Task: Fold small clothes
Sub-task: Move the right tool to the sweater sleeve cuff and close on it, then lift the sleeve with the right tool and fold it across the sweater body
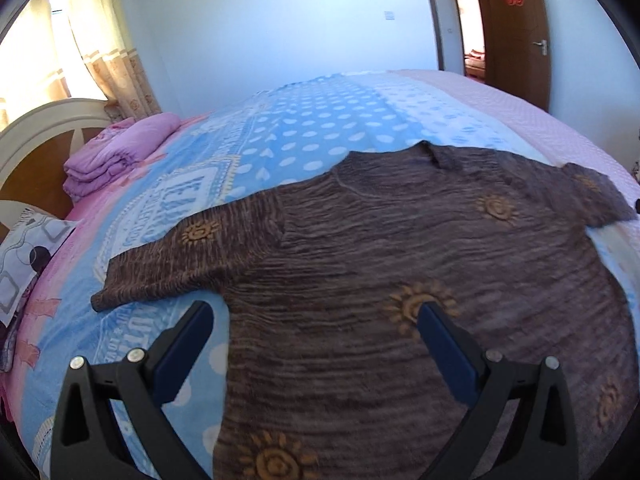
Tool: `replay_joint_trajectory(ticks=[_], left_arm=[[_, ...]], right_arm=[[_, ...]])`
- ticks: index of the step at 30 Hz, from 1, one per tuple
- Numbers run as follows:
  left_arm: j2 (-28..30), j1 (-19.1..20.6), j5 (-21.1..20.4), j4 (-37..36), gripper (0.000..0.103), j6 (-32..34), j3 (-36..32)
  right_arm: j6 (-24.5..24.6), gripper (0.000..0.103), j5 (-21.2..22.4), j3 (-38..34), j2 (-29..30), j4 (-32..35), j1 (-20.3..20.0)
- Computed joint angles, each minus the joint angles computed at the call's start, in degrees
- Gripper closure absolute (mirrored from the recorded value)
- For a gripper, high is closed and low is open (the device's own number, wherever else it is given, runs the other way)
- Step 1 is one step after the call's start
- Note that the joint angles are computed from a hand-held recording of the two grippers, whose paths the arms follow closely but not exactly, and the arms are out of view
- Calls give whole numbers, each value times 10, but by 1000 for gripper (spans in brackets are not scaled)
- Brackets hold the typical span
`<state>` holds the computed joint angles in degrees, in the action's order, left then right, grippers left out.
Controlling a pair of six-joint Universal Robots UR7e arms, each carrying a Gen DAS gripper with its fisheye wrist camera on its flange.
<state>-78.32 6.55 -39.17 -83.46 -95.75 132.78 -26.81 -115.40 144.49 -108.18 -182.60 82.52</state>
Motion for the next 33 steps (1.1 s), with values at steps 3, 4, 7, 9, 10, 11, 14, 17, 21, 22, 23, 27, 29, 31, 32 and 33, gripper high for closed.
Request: replay_joint_trajectory(ticks=[3,4,7,9,10,11,14,17,21,22,23,27,29,31,32,33], left_arm=[[11,30,14,11,0,-8,-5],[16,40,19,17,0,-13,-7],[27,65,29,27,0,-21,-11],[28,80,31,20,0,-19,-10],[28,86,32,18,0,-18,-10],[29,90,33,18,0,-19,-10],[29,103,35,7,0,-13,-9],[31,118,32,-6,0,-4,-10],[33,122,34,-15,0,4,-11],[33,120,35,-15,0,4,-11],[32,119,37,-14,0,3,-11],[19,115,37,-12,0,-6,-7],[10,112,38,-10,0,-12,-3],[3,109,40,-12,0,-11,0],[0,108,41,-13,0,-10,1],[-1,108,43,-15,0,-9,3]], right_arm=[[-6,11,-7,-32,35,-12,-23],[-5,12,-6,-44,44,-8,-33],[-8,17,-7,-78,69,-6,-57],[2,18,-5,-102,83,4,-73],[5,19,-3,-111,88,10,-79],[9,21,-2,-122,94,16,-85],[14,29,1,-146,108,32,-97],[2,38,5,-157,124,27,-96],[-25,71,-1,-161,140,25,-86],[-24,87,9,-162,136,39,-86],[-19,93,15,-165,132,56,-84],[-20,95,12,-166,131,54,-57],[-19,95,8,-168,132,50,-35],[-17,95,1,-173,133,51,-7],[-18,95,-2,-175,132,51,7],[-19,95,-6,-178,131,52,22]])
